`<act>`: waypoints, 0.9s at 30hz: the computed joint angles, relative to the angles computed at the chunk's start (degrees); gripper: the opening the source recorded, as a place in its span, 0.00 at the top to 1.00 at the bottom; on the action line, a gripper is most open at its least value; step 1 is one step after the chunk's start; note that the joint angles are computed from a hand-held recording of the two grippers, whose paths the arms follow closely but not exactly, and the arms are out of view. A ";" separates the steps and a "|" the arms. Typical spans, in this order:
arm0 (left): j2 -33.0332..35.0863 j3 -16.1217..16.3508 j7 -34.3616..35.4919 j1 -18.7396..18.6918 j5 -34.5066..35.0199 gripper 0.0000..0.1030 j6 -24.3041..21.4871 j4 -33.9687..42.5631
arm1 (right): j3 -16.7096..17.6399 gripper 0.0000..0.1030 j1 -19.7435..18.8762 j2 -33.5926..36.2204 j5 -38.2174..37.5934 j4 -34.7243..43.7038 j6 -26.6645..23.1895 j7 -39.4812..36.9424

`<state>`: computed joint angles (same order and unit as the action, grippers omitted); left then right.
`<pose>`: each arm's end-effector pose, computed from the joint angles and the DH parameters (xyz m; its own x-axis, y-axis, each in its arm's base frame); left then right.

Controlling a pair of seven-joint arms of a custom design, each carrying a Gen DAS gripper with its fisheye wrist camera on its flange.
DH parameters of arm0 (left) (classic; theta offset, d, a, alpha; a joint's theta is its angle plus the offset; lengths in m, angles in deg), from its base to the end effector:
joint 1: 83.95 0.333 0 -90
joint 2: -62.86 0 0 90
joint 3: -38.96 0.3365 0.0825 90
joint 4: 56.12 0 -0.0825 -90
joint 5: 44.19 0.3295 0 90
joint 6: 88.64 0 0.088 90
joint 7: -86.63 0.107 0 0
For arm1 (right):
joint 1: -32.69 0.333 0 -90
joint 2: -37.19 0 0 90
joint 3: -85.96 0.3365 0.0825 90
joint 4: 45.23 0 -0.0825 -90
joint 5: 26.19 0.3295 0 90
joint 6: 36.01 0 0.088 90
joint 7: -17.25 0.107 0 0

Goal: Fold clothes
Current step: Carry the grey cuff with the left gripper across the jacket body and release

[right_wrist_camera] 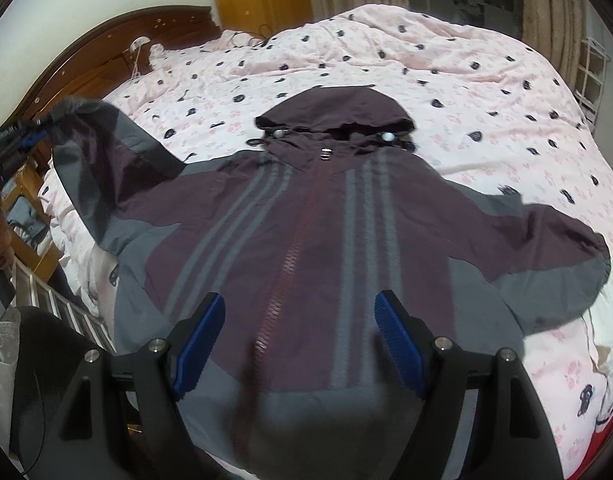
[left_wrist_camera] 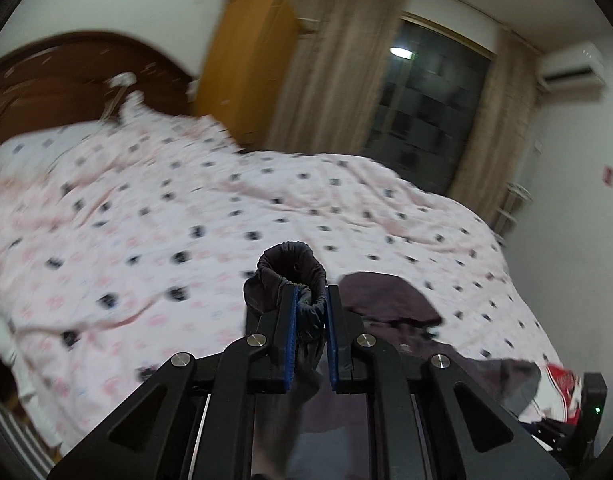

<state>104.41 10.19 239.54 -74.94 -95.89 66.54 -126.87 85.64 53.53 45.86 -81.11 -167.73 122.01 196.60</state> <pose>0.7423 -0.0947 0.4816 -0.5906 -0.7581 0.2766 -0.4850 0.0595 -0.8725 0.5030 0.2247 0.4294 -0.3183 -0.9365 -0.1472 -0.7095 0.3383 -0.6182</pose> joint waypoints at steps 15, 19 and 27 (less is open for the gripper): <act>-12.76 -0.68 20.88 -6.70 -6.05 0.90 0.60 -25.48 | 1.83 0.23 -6.03 -9.00 -6.99 -13.04 2.02 12.21; -13.91 1.36 22.39 -9.93 -4.17 0.90 1.96 -30.37 | 2.56 0.23 -7.65 -10.00 -8.10 -14.75 2.03 13.92; -15.56 1.59 26.09 -11.02 -2.87 0.90 2.89 -35.66 | 3.61 0.23 -8.26 -10.20 -7.60 -14.98 0.38 12.63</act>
